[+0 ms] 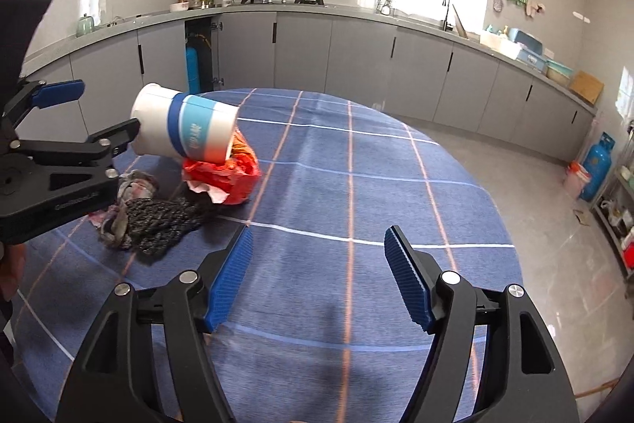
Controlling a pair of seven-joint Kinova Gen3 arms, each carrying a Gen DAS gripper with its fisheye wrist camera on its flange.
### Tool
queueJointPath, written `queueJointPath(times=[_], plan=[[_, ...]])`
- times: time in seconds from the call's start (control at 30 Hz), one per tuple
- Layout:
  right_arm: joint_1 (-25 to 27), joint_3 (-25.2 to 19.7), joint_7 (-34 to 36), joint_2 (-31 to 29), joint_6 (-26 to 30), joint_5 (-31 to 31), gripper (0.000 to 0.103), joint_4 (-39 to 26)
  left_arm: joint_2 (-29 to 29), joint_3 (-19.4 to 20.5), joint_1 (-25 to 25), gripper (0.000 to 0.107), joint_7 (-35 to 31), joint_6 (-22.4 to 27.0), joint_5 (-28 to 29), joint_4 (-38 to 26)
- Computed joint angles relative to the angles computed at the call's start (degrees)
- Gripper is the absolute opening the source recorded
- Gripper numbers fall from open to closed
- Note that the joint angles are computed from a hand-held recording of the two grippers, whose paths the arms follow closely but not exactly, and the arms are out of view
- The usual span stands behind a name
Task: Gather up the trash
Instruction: 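Grasp the white striped paper cup with the left tool and lift it, then grasp the black mesh net with the right tool while the left tool holds the cup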
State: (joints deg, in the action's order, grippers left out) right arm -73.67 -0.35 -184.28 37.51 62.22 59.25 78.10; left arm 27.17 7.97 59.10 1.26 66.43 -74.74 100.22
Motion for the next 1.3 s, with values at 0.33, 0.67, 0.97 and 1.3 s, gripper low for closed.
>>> queueJointPath(times=[0.33,0.67,0.97,1.3], plan=[[0.85,-0.65,-2.67,-1.81,-1.7,2.0,0.071,3.54,1.61,-1.09,-0.44,0.068,-1.43,-2.87,-0.65,-1.74],[1.12,-1.21,-2.61,-1.65,-1.45,2.15,0.071,3.34,-0.2,-1.36,-2.62,0.004,-3.34,-10.29,1.43,0.14],[0.84,-0.92,-0.84,-0.65,-1.11,1.38,0.071,1.33,-2.55,-0.51,-0.88,0.003,0.62,-5.97,-1.01,4.11],[1.27,-0.39,1.36,0.33,-4.66,0.44,0.071,-2.18,-6.23,3.95,0.09,0.003,5.53,4.85,-1.0,10.16]])
